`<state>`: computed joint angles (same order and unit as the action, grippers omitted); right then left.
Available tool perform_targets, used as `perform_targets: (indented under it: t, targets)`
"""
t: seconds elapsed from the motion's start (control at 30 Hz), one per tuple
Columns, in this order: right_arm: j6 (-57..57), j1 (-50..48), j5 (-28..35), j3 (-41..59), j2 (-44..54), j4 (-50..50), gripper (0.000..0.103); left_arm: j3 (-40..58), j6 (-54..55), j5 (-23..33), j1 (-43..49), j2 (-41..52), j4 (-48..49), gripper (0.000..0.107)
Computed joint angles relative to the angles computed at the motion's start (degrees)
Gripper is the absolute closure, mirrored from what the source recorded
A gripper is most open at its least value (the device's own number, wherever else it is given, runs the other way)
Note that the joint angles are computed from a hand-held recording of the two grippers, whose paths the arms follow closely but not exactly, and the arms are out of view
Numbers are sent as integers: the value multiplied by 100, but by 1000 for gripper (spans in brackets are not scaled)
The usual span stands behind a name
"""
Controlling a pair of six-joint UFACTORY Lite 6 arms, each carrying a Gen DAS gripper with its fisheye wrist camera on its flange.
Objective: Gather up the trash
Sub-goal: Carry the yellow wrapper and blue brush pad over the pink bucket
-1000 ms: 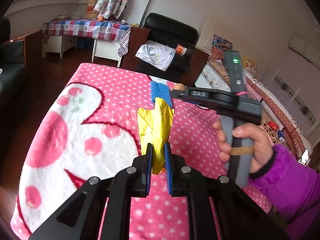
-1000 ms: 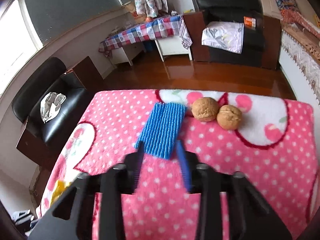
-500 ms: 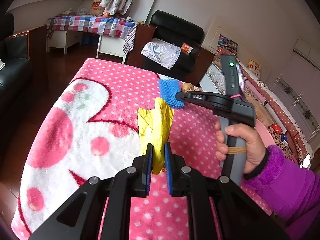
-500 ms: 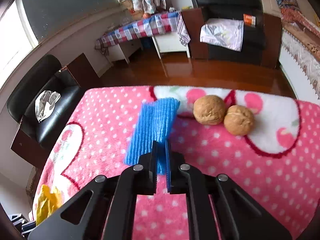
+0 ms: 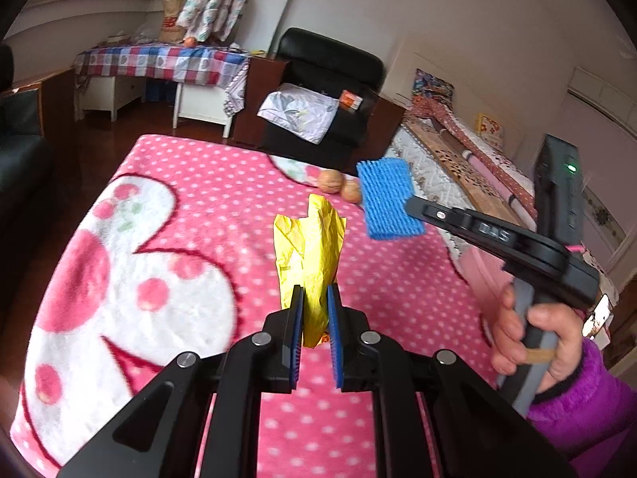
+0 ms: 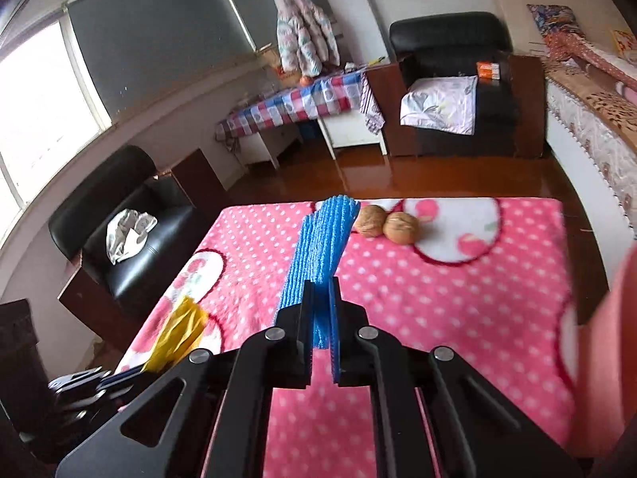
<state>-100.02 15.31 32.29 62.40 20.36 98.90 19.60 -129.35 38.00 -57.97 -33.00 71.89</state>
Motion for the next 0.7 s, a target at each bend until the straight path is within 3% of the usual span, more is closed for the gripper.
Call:
perform_targets:
  t: [0.37, 0.7]
  targets:
    - [-197, -2121, 911, -1683, -1672, -690, 96, 2053, -396, -256, -395, 2295, 761, 96]
    - [-535, -4057, 1399, -1876, -1837, -948, 96, 4624, 434, -851, -283, 4473, 753, 96]
